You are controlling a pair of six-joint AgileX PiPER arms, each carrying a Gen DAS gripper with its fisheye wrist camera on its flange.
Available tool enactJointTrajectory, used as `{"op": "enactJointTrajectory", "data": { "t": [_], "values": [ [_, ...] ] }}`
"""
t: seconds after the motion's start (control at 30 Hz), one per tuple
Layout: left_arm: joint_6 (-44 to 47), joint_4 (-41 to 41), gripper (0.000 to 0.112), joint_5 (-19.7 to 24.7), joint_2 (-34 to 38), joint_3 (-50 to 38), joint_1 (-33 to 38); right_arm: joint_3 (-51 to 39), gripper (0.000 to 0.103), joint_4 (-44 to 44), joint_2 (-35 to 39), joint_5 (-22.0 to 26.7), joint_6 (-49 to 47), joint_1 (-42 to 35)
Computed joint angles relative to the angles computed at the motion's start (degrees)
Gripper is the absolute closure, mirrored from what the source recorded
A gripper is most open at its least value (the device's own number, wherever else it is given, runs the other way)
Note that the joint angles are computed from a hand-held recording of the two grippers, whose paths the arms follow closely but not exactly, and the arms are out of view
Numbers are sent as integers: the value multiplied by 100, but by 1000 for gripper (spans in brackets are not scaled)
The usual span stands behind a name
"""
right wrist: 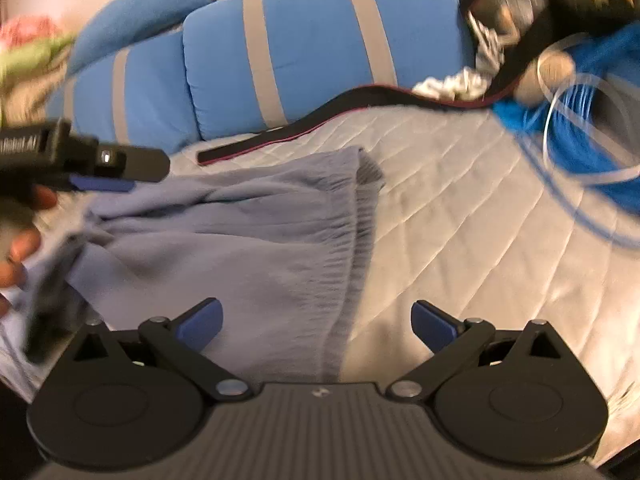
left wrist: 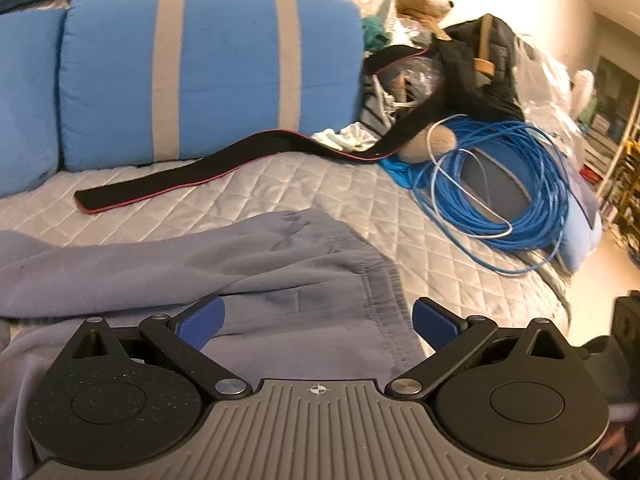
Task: Fold clothes
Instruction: 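Lower the right tool onto the sweatpants waistband edge and close it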
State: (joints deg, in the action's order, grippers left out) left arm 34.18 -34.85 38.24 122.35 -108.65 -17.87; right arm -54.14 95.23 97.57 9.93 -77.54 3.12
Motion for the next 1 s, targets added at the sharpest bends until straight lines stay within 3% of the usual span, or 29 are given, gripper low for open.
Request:
{"op": "enactJointTrajectory", "data": {
  "t": [0.1,0.2,0.43,0.67,0.83,1.0],
  "values": [
    [89,-82,10,-82,-89,122,12,-16,0,-246,151,1170,784,-566],
    [183,-157,10,-165,-189,283,61,-133,1,-533,381,1908,1679,-916],
    [345,-261,10,-172,-256,464,230,-345,2,-1179,490,2221,2929,-1054],
    [439,-337,10,-44,-239,423,291,-426,2,-1269,731,3154,3463,-1452],
    [483,-362,10,28,-209,400,286,-264,1,-738,810,3255,3150,-1490],
    [364,-214,10,-71,-218,445,243,38,1,427,895,3291,2469,-1381]
  ]
}}
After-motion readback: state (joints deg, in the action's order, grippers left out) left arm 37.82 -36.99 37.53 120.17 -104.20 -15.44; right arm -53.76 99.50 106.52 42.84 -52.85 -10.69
